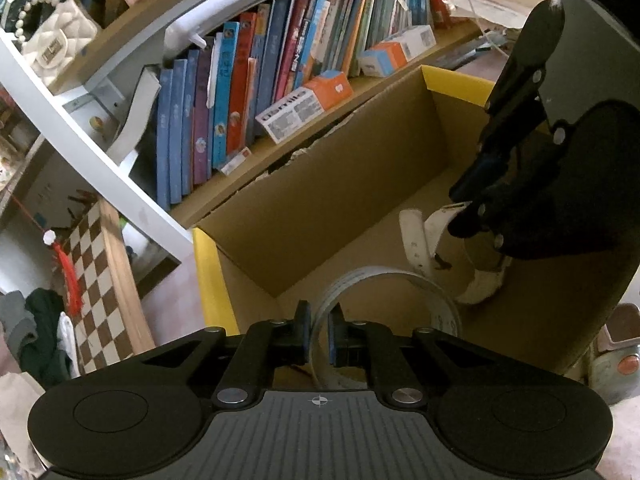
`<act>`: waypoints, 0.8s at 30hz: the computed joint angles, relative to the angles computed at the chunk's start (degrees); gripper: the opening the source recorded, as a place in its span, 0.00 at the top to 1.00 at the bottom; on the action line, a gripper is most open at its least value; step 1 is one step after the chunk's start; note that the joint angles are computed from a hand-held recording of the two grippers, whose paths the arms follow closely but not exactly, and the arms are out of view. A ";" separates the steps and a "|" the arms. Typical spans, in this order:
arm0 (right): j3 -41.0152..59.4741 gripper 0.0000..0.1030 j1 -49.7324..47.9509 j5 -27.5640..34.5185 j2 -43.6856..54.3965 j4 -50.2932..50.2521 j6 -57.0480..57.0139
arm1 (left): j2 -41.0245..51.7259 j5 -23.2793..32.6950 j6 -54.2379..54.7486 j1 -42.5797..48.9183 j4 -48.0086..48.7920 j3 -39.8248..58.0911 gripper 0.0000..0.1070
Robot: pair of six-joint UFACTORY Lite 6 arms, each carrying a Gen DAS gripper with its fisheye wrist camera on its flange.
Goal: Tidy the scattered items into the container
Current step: 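Open the right gripper to drop the watch while the left releases the tape roll into the box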
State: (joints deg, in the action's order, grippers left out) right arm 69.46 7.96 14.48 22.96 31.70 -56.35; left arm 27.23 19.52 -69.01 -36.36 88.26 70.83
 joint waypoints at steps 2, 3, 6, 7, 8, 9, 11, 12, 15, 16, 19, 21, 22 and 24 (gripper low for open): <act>0.20 0.77 -0.34 0.56 0.25 1.21 -1.52 | -0.03 -0.08 -0.48 0.02 0.24 -0.23 0.89; 0.20 0.76 -0.47 0.76 0.29 1.93 -2.17 | 0.08 0.03 -0.92 -0.03 0.65 -0.23 0.88; -0.44 0.71 -1.05 0.56 0.08 8.09 -7.38 | 0.39 -0.31 -0.73 -0.08 0.45 0.06 0.87; -0.79 0.70 -1.28 0.45 -0.18 10.29 -9.08 | 0.32 -0.47 -0.77 -0.14 0.45 0.01 0.86; -1.36 0.68 -1.41 -0.05 -0.55 12.14 -10.52 | 0.10 -0.55 -1.58 -0.24 1.23 -0.29 0.82; -1.89 0.66 -1.52 -0.48 -0.92 13.72 -11.68 | -0.19 -0.51 -2.74 -0.41 2.49 -0.71 0.81; -3.07 0.63 -1.69 -1.30 -1.80 18.03 -15.46 | -0.88 0.29 -4.92 -0.94 4.74 -1.54 0.73; -3.56 0.62 -1.88 -1.01 -2.37 20.14 -17.34 | -1.42 0.30 -5.24 -1.05 5.18 -1.91 0.71; -5.59 0.45 -1.90 -0.85 -4.91 24.96 -21.28 | -3.30 0.04 -5.34 -1.36 5.53 -3.14 0.63; -6.38 0.42 -1.83 -0.90 -5.90 26.35 -22.58 | -3.94 0.11 -5.16 -1.53 5.37 -3.58 0.61; -8.30 0.41 -1.39 -1.28 -8.79 27.98 -23.66 | -6.15 0.63 -5.38 -2.29 5.41 -5.01 0.52; -9.85 0.39 -1.11 -1.60 -11.00 29.07 -24.17 | -8.13 1.17 -7.24 -2.87 7.13 -6.54 0.47; -10.80 0.38 -0.91 -1.98 -12.39 29.48 -24.25 | -9.15 1.35 -8.68 -3.11 8.56 -7.52 0.44; -12.60 0.36 -0.69 -2.34 -14.94 31.49 -25.76 | -11.53 2.18 -11.71 -3.85 11.39 -9.85 0.41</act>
State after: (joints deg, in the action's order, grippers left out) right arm 56.86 7.26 12.14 8.03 63.19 -82.11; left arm 15.69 21.70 -80.73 -40.21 99.66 60.98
